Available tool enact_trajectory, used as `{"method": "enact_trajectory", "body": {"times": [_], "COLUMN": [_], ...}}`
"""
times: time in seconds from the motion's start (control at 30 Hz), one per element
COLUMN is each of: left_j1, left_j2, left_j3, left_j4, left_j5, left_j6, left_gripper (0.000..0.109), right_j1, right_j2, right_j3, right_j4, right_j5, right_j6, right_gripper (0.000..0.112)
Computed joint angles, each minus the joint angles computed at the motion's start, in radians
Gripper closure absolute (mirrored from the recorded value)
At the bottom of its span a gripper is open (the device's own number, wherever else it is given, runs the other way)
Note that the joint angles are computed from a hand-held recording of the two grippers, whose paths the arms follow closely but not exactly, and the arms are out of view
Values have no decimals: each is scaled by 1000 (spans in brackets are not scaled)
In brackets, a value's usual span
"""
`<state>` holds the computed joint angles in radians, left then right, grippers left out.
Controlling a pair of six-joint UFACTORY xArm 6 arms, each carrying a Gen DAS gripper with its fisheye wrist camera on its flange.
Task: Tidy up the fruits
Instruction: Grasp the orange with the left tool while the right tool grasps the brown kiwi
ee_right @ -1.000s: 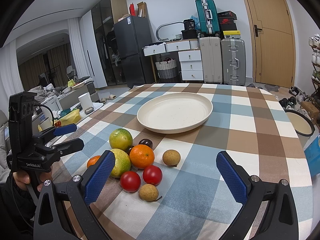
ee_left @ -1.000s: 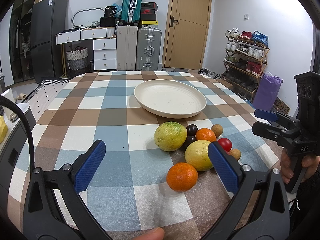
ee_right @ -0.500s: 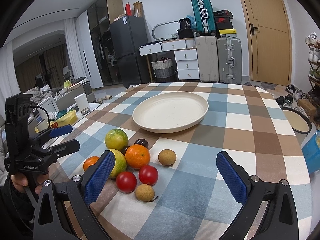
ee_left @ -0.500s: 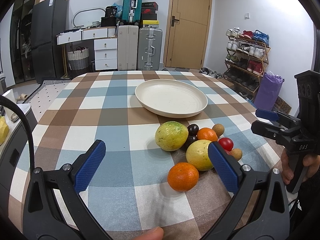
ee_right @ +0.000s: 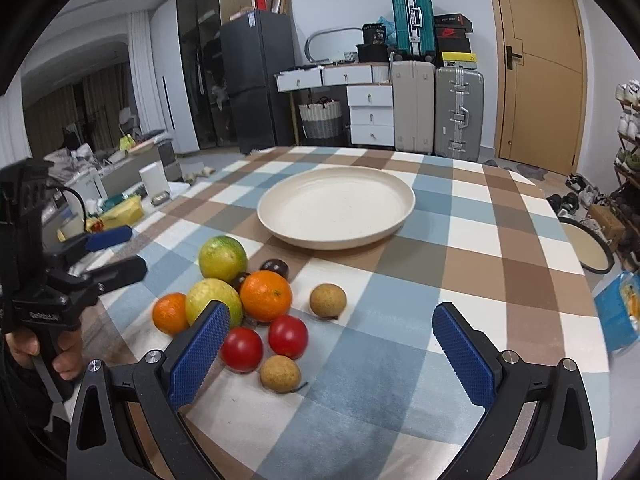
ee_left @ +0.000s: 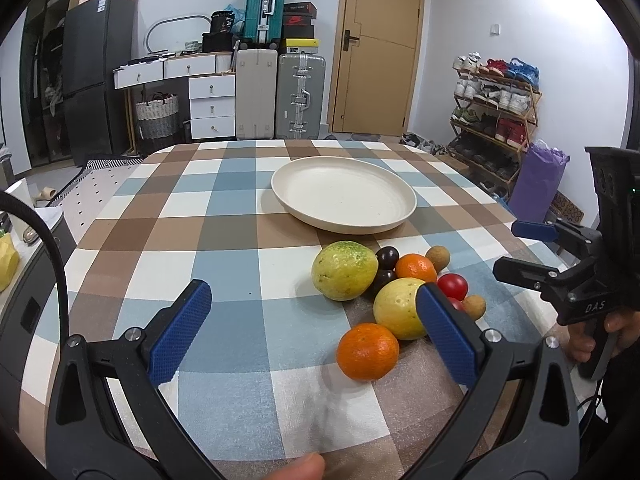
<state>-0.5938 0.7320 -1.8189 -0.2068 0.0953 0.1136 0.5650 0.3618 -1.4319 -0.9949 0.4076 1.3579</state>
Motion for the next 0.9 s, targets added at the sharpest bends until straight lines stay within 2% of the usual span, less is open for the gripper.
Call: {"method": "enact_trajectory", "body": {"times": [0.1, 0.2, 0.37, 0.53, 0.77, 0.83, 0.9], "left_j1": [5, 4, -3, -8, -16, -19, -18], "left_j2": [3, 13, 35, 60, 84, 89, 102], "left_j3": [-22, -55, -96, -140, -182, -190, -214], "left_j4": [71, 92, 24, 26, -30, -34, -45], "left_j5": [50, 127, 207, 275, 354, 366, 396], "left_j6": [-32, -34, 41, 64, 147, 163, 172], "left_gripper": [7, 7, 7, 8, 31, 39, 47], "right_j1": [1, 6, 0, 4, 15, 19, 23], "right_j2": [0, 6, 15, 29, 55, 64, 69], "right_j3": [3, 0, 14, 11, -9, -17, -23], "right_j4": [129, 224, 359, 468, 569, 601, 611], "right_j5": [14, 46, 25, 9, 16, 19, 21], "right_j6": [-143, -241, -364, -460, -576, -608, -617], "right_gripper": [9, 9, 9, 10, 21, 31, 34]}}
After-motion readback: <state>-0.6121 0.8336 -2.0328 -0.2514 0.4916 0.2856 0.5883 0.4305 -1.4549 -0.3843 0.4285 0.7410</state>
